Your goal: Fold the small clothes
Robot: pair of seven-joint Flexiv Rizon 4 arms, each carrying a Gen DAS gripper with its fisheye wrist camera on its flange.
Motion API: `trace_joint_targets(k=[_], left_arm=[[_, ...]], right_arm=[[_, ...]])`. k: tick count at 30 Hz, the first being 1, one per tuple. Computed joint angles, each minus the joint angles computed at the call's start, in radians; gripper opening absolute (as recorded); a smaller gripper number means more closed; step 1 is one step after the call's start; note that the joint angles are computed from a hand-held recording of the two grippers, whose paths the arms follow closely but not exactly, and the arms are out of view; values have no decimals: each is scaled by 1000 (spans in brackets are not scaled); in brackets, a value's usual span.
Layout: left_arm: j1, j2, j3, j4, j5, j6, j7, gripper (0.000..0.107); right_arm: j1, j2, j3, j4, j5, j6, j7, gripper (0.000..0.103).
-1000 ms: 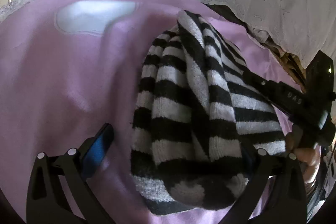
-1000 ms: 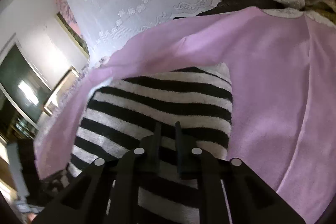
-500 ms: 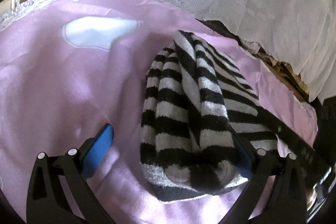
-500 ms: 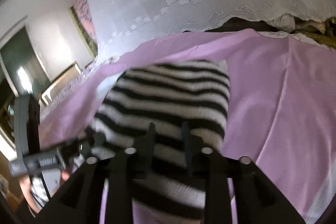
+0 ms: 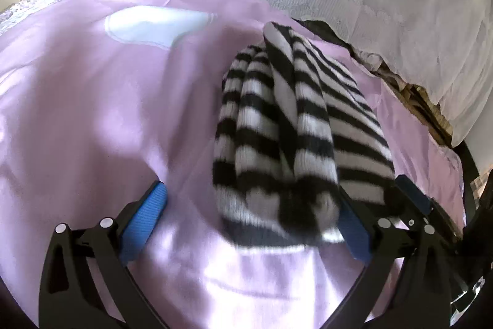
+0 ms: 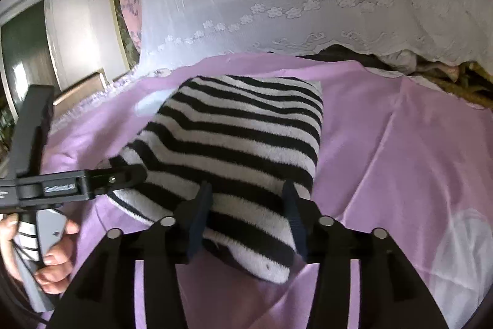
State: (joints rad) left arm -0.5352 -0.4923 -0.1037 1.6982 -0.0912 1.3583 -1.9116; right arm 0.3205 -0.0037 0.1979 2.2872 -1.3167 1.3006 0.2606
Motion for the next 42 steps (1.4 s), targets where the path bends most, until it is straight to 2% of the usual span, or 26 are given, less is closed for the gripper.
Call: trace_joint_targets(k=[1,2,4,7,8,10,12,16,18,22,29,32,38,40,42], left_arm=[[-14,7,17,4,12,-3,-14,99],[-33,16,37,7,29,-6,-35,99],[-48,26,55,14,53,-11,-61,99],[-62,46,71,35,85,5,-102,98],[-64,52,73,42,94,14,-113,98],[-64,62,70,58,106,35,-126,98],[-65,71,65,71,119,67,-129,98],[-97,76,101,68,163,106,-151,98],[-71,75,66,76,144,125,-127,98],[-46,73,28,88,103,159,-85,98],[-18,85,-22,135,38,272,-18,98],[17,71,-72,127,-12,255,23,98],[62,22,-124,65,-102,181,77,98],[100,6,-168,59,-141,168,104,98],[157,-12,-246,63,-192,170,146,98]], right_arm=[[8,6,11,6,33,-20,-17,57],[12,8,16,11,63,-27,-29,65],[9,3,12,29,124,18,-38,68],[-47,-4,-37,59,-17,188,140,70],[-65,-7,-48,64,-65,228,198,74],[-85,-4,-50,69,-109,252,255,78],[-87,4,-36,76,-92,236,250,82],[-32,39,26,87,140,86,69,84],[-8,58,47,80,184,1,26,84],[9,70,56,67,201,-55,-14,85],[12,86,58,61,192,-83,-26,88],[7,95,59,60,170,-87,-8,90],[-13,105,52,66,154,-55,11,93],[-37,102,32,73,123,15,44,93],[-75,92,7,79,59,112,112,94]])
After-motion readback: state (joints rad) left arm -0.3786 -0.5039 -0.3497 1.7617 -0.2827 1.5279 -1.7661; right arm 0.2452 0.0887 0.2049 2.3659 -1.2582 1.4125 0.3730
